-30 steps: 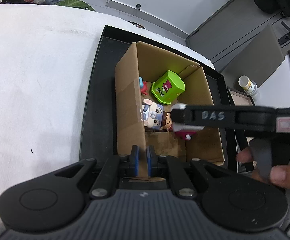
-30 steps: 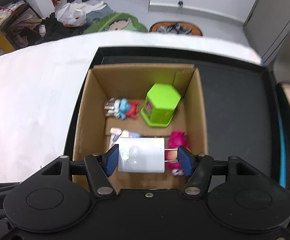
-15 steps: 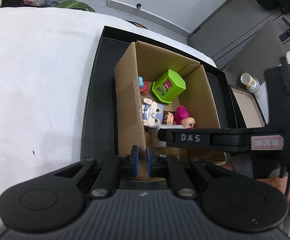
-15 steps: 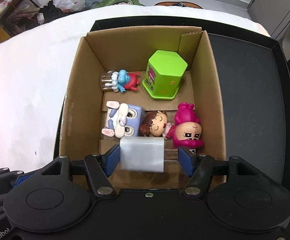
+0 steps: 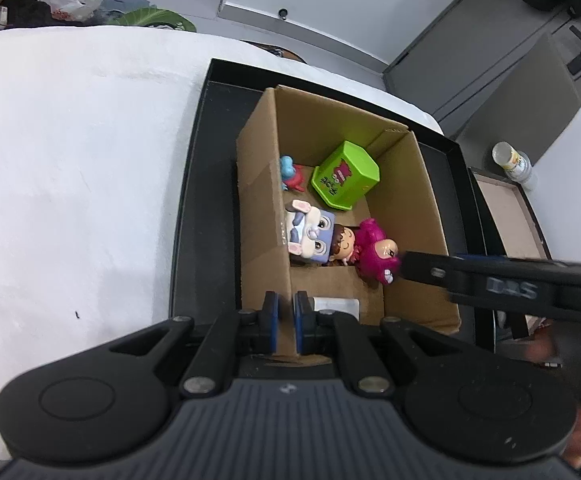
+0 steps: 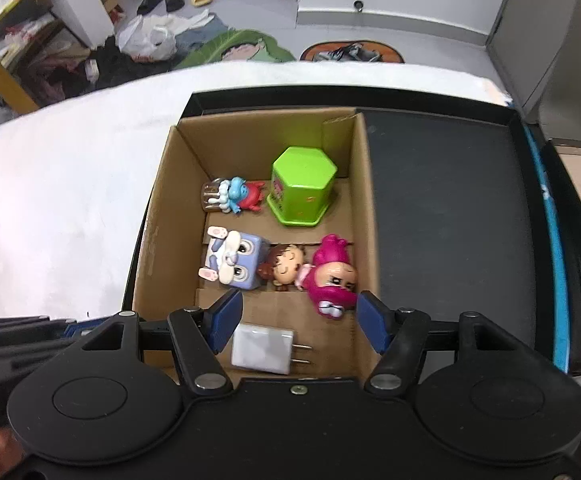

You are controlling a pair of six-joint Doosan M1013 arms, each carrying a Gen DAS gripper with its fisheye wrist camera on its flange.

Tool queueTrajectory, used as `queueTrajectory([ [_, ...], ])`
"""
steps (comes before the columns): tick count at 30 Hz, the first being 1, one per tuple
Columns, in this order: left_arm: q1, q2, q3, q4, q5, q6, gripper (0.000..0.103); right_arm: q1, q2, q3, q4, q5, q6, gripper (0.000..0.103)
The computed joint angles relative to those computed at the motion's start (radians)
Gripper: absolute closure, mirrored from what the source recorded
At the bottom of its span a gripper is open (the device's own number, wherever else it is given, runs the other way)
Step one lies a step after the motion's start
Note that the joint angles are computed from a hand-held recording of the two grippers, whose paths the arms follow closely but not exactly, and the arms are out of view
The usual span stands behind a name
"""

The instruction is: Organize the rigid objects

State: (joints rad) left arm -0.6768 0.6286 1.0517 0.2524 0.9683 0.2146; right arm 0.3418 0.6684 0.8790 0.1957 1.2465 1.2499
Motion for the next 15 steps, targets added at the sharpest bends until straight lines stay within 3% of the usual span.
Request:
queueTrajectory([
  [8, -0.007, 0.008, -0.037, 0.035, 0.068, 0.003, 0.097, -0.027, -0.027, 0.021, 0.030, -0.042, 0.000, 0.039],
  [15, -0.020, 0.016, -0.082, 0.071, 0.136, 0.002, 0.096, -0.050, -0.051, 0.041, 0.049, -0.082, 0.007, 0.030],
])
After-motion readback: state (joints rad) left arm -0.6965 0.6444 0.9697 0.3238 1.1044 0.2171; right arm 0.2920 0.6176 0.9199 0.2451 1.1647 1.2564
